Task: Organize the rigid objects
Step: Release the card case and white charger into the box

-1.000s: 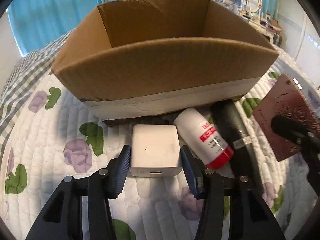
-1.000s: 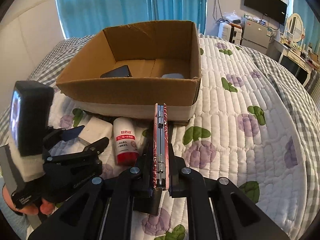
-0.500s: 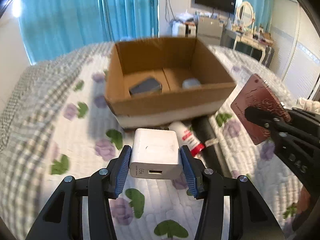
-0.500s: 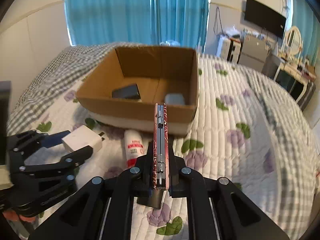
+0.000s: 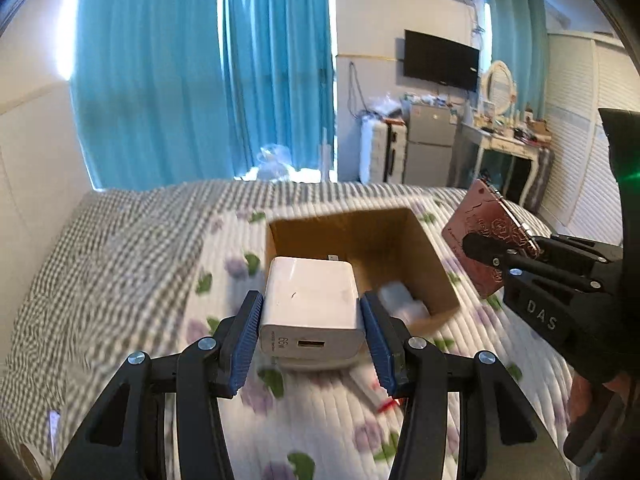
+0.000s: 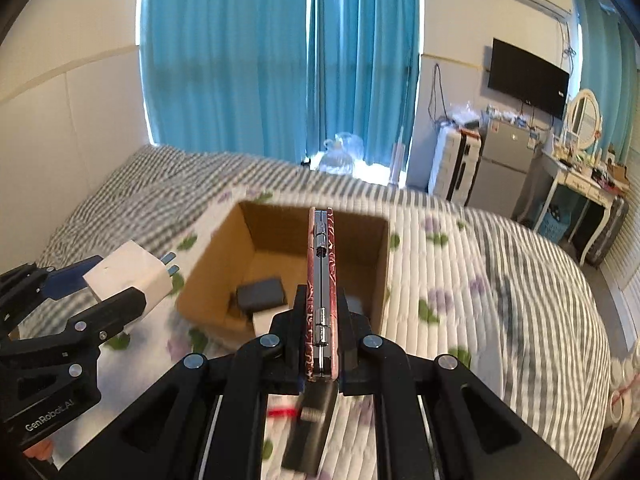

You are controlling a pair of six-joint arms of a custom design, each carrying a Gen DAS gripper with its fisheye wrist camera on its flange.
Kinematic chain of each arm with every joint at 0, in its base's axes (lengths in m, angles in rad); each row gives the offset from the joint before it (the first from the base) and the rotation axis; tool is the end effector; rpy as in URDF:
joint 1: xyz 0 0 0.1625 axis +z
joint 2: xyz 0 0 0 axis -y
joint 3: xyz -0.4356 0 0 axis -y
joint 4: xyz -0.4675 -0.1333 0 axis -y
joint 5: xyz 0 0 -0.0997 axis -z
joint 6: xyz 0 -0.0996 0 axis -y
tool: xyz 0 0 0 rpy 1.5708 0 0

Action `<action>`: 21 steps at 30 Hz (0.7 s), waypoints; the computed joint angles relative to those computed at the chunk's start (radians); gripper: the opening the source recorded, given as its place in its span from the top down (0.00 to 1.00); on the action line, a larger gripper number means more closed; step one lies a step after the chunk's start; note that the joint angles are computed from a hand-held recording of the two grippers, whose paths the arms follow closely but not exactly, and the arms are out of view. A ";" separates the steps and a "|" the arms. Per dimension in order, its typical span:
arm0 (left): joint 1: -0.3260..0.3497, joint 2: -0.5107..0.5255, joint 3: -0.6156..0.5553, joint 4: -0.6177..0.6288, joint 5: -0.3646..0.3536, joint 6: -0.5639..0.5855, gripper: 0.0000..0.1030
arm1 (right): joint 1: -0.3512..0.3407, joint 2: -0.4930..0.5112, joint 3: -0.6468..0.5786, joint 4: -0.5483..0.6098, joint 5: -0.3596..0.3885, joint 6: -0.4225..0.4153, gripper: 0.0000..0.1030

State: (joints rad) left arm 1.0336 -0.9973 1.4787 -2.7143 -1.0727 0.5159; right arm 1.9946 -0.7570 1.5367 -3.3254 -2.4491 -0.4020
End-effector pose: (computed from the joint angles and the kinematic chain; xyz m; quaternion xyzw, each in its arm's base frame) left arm -0.2453 -0.7654 0.3042 0.3913 0.8326 -0.3175 0.2297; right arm 0.3632 -0.6674 0.1798 0.1385 -0.8124 0.4280 0.3710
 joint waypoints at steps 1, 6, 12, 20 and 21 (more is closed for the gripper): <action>0.003 0.027 -0.031 -0.006 0.004 0.002 0.51 | -0.005 0.006 -0.019 0.002 0.009 -0.009 0.91; 0.019 0.151 -0.160 -0.033 0.003 0.015 0.51 | -0.059 0.043 -0.130 0.080 0.063 -0.010 0.91; 0.037 0.274 -0.264 -0.055 0.028 0.047 0.51 | -0.143 0.089 -0.235 0.223 0.123 0.061 0.91; 0.052 0.316 -0.271 -0.046 0.041 0.061 0.51 | -0.189 0.080 -0.232 0.275 0.228 0.078 0.69; 0.052 0.315 -0.270 -0.035 0.042 0.055 0.51 | -0.188 0.075 -0.226 0.263 0.235 0.082 0.46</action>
State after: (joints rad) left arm 1.0860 -0.6827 1.2087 -2.7495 -1.0304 0.5710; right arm 1.8065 -0.6822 1.3110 -3.0628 -2.2139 -0.3199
